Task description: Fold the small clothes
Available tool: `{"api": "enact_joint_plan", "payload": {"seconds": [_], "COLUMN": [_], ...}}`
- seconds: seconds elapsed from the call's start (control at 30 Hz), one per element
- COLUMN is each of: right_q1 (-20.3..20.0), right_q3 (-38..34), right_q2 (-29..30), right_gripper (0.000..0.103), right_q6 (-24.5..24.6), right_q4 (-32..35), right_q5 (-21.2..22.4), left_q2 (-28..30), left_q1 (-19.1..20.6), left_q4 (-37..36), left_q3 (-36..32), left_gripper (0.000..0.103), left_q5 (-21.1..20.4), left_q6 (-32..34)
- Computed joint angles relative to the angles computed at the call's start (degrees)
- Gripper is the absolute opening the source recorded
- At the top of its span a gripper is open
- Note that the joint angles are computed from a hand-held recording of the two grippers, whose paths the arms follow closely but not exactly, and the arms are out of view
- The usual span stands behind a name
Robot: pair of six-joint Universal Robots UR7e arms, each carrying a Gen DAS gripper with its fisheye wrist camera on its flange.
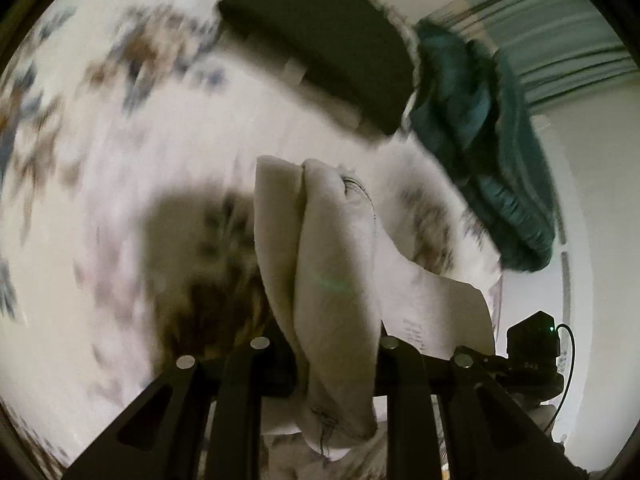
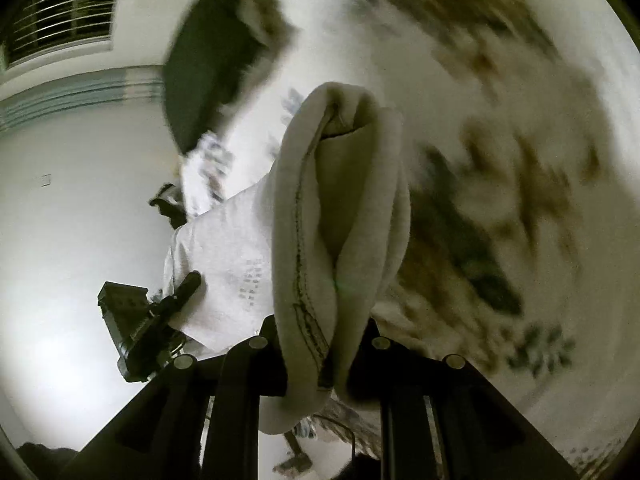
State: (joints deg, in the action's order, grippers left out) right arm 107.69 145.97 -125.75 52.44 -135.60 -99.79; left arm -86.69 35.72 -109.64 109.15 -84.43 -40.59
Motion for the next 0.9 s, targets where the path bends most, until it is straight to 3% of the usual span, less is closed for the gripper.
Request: {"api": "enact_joint_plan", "payload": {"seconds": [0.1,0.33,0.5,0.67,0.77,0.83,0.9], "right_q1": [-0.6,-7.2,-10.6,-10.6,-8.4,-5.6,-2.6], "right_q3": [-6.6,-26.5,-40.6,-47.8,-50.5,-53.1,-55.4], "right_q2": [9.4,34.0,47.0,52.2,53.0,54.2,55.7], "right_gripper": [0.018,0.018,0.018,0.019,0.032,0.063,0.076], "right_q6": [-3.9,-17.8,-22.1,-22.0,-21.7,-20.0,-16.6], "right_q4": [-6.0,-19.1,-17.8,-10.5,-3.9,3.7,10.8], "right_q5": [-1.4,-1.3,-4.2,-10.8,-17.5,-26.3,-35.1], "left_q2": [7.7,28.3,40.6,46.3,46.5,45.1,43.5], "left_q1": [3.2,10.7,14.8,16.2,15.6,14.6,13.4], "left_q4": [-2.4,-6.5,-4.2,3.4,4.6,2.3,-0.8], "left_q3": [-8.8,-33.6,-49.3,-55.2,-55.6,-53.5,-50.5], "left_gripper": [0.017,0.017,0.018,0.025,0.041,0.053,0.081], "left_q5": [1.5,6.0,9.2,15.7,18.7,22.4,26.4], "left_q6": [6.4,22.4,31.0,33.9,32.8,32.3,32.8]}}
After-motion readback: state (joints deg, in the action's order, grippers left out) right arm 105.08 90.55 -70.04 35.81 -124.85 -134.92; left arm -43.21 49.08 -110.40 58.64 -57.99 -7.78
